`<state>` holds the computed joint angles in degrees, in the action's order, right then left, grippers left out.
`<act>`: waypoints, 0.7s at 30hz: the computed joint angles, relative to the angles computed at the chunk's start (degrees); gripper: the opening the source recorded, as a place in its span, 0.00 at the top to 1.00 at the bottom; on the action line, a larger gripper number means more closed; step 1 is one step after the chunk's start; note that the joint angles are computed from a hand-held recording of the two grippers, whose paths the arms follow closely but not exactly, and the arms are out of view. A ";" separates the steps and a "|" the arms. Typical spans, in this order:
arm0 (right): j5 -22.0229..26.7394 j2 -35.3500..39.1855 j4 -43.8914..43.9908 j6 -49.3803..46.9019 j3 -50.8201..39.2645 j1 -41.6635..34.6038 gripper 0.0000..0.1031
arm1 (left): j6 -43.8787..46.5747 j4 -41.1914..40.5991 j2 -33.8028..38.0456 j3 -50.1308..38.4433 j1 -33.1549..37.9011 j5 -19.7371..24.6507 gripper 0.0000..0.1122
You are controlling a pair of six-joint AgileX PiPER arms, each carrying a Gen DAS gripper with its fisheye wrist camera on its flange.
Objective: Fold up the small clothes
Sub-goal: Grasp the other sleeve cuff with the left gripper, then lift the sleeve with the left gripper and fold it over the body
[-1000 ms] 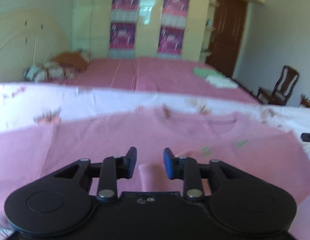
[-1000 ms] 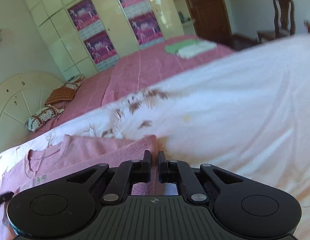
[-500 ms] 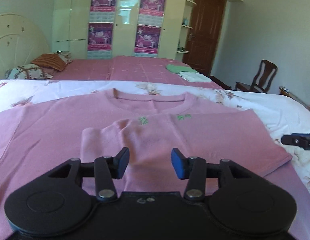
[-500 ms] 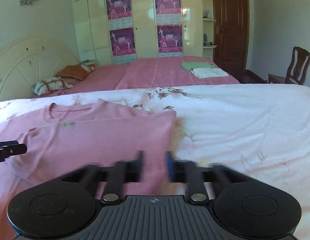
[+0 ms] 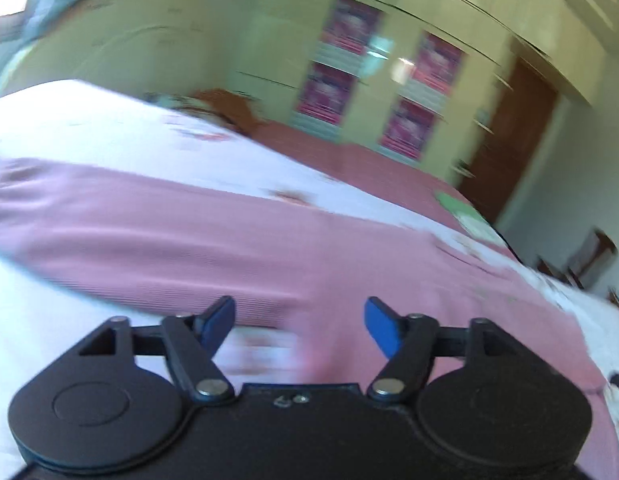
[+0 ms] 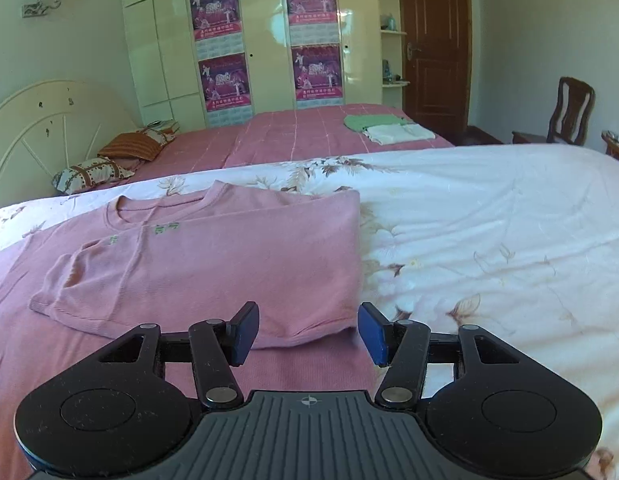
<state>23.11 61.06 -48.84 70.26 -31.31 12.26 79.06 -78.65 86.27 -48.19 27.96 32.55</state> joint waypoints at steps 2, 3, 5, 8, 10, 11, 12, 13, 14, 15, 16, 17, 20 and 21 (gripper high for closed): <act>3.85 -0.35 -1.76 5.36 -0.53 4.70 0.47 | -5.19 4.21 3.83 -4.22 9.86 4.16 0.41; 5.13 0.37 -2.73 7.96 -1.30 6.70 0.47 | -8.36 5.52 6.61 -7.40 14.31 6.19 0.45; 7.51 1.51 -4.06 13.71 -2.56 10.98 0.47 | -13.48 6.43 11.63 -13.22 20.05 7.81 0.52; 8.65 4.98 -4.08 20.29 -5.93 14.75 0.47 | -20.47 7.88 18.74 -21.99 23.91 8.20 0.45; 9.54 7.51 -4.76 24.58 -8.66 17.39 0.47 | -24.72 9.34 23.09 -27.92 24.60 9.41 0.44; 9.78 8.63 -4.75 25.87 -10.05 18.34 0.47 | -26.62 10.36 25.02 -30.53 24.66 9.96 0.45; 10.20 9.66 -4.98 27.21 -11.36 19.30 0.47 | -28.14 11.05 26.96 -32.98 24.70 10.64 0.46; 10.97 10.93 -5.55 29.01 -12.90 20.59 0.47 | -28.43 10.79 28.81 -34.86 24.80 11.29 0.47; 11.45 11.86 -5.60 29.79 -14.11 21.27 0.47 | -27.21 9.53 30.11 -35.93 25.15 11.96 0.48; 12.25 12.94 -5.95 31.22 -15.23 22.25 0.47 | -27.08 9.39 31.02 -37.15 24.81 11.93 0.48; 12.79 13.70 -5.52 31.63 -16.27 22.58 0.47 | -27.17 9.26 31.73 -38.14 24.30 11.60 0.48; 13.10 14.21 -5.06 31.84 -16.98 22.64 0.47 | -27.91 9.43 32.36 -39.21 23.86 11.47 0.52; 15.46 16.03 -4.40 31.86 -19.08 23.10 0.47 | -32.36 12.50 35.07 -43.27 23.09 10.53 0.90; 16.96 17.04 -4.04 31.06 -19.99 23.31 0.47 | -34.02 13.89 36.10 -44.76 22.91 10.84 0.89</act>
